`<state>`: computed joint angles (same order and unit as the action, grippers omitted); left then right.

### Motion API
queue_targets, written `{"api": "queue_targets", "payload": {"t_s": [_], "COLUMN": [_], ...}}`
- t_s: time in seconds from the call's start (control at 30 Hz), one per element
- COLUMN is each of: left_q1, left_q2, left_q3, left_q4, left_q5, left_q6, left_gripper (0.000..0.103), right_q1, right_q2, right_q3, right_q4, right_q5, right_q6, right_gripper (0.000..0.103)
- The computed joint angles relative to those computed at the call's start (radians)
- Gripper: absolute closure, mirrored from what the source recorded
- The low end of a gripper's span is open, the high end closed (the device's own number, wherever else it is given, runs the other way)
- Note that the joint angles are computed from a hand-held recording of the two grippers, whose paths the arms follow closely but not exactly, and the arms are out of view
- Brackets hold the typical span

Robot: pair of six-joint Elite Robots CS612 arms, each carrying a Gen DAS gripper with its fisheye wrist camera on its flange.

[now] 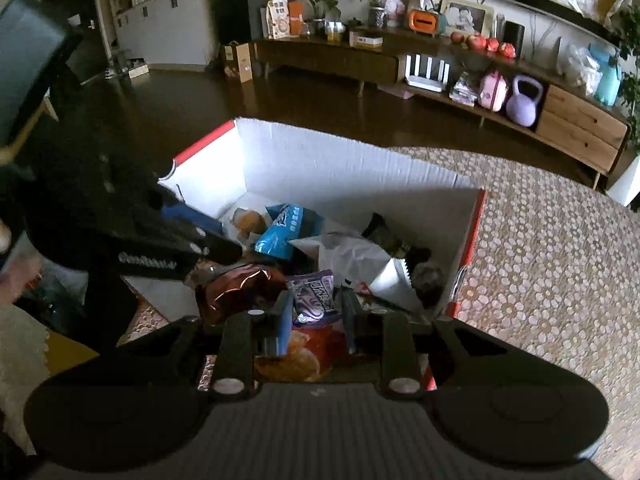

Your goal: Organize snacks

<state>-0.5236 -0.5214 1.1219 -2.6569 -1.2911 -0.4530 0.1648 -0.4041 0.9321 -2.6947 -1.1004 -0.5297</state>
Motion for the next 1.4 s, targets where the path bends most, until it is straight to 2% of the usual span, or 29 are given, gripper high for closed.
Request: {"api": "queue_targets", "payload": {"t_s": [0.17, 0.33, 0.37, 0.4, 0.43, 0.47, 0.5, 0.53, 0.6, 0.7, 0.8, 0.97, 1.13, 1.23, 1.3, 1.4], "left_q1": [-0.004, -0.012, -0.014, -0.016, -0.020, -0.024, -0.028, -0.030, -0.036, -0.045, -0.052, -0.063, -0.076, -0.086, -0.093, -0.106], "left_q2": [0.006, -0.001, -0.003, -0.006, -0.010, -0.013, -0.017, -0.020, -0.030, -0.044, -0.057, -0.074, -0.091, -0.098, -0.103, -0.106], "left_q3": [0.016, 0.044, 0.051, 0.061, 0.072, 0.080, 0.088, 0.095, 0.115, 0.145, 0.173, 0.208, 0.233, 0.242, 0.249, 0.255], "left_q4": [-0.013, -0.051, -0.065, -0.080, -0.097, -0.110, -0.123, -0.132, -0.156, -0.199, -0.235, -0.290, -0.325, -0.349, -0.373, -0.406], "left_q5": [0.017, 0.043, 0.049, 0.058, 0.075, 0.096, 0.113, 0.118, 0.129, 0.163, 0.183, 0.214, 0.246, 0.273, 0.293, 0.331], "left_q6": [-0.049, -0.078, -0.085, -0.091, -0.098, -0.100, -0.097, -0.094, -0.107, -0.120, -0.123, -0.133, -0.151, -0.148, -0.134, -0.110], "left_gripper": [0.086, 0.073, 0.064, 0.047, 0.038, 0.031, 0.031, 0.031, 0.026, 0.014, 0.008, 0.001, 0.000, 0.000, 0.000, 0.000], "right_q1": [0.003, 0.004, 0.005, 0.005, 0.003, 0.002, 0.000, -0.001, -0.003, -0.009, -0.016, -0.027, -0.039, -0.046, -0.050, -0.060], "right_q2": [-0.001, -0.012, -0.014, -0.016, -0.020, -0.022, -0.027, -0.031, -0.041, -0.055, -0.065, -0.088, -0.114, -0.126, -0.131, -0.140], "right_q3": [0.005, 0.028, 0.032, 0.037, 0.043, 0.047, 0.055, 0.064, 0.086, 0.118, 0.143, 0.189, 0.241, 0.269, 0.286, 0.312], "right_q4": [0.002, -0.008, -0.013, -0.019, -0.021, -0.022, -0.027, -0.035, -0.065, -0.111, -0.145, -0.192, -0.262, -0.332, -0.383, -0.457], "right_q5": [-0.007, -0.004, -0.005, -0.004, 0.004, 0.015, 0.023, 0.027, 0.035, 0.045, 0.056, 0.071, 0.111, 0.125, 0.127, 0.132], "right_q6": [0.014, 0.026, 0.031, 0.038, 0.044, 0.048, 0.052, 0.056, 0.068, 0.097, 0.136, 0.170, 0.198, 0.243, 0.276, 0.339], "right_gripper": [0.077, 0.076, 0.076, 0.076, 0.076, 0.076, 0.075, 0.072, 0.052, 0.042, 0.030, 0.025, 0.024, 0.023, 0.017, 0.017]}}
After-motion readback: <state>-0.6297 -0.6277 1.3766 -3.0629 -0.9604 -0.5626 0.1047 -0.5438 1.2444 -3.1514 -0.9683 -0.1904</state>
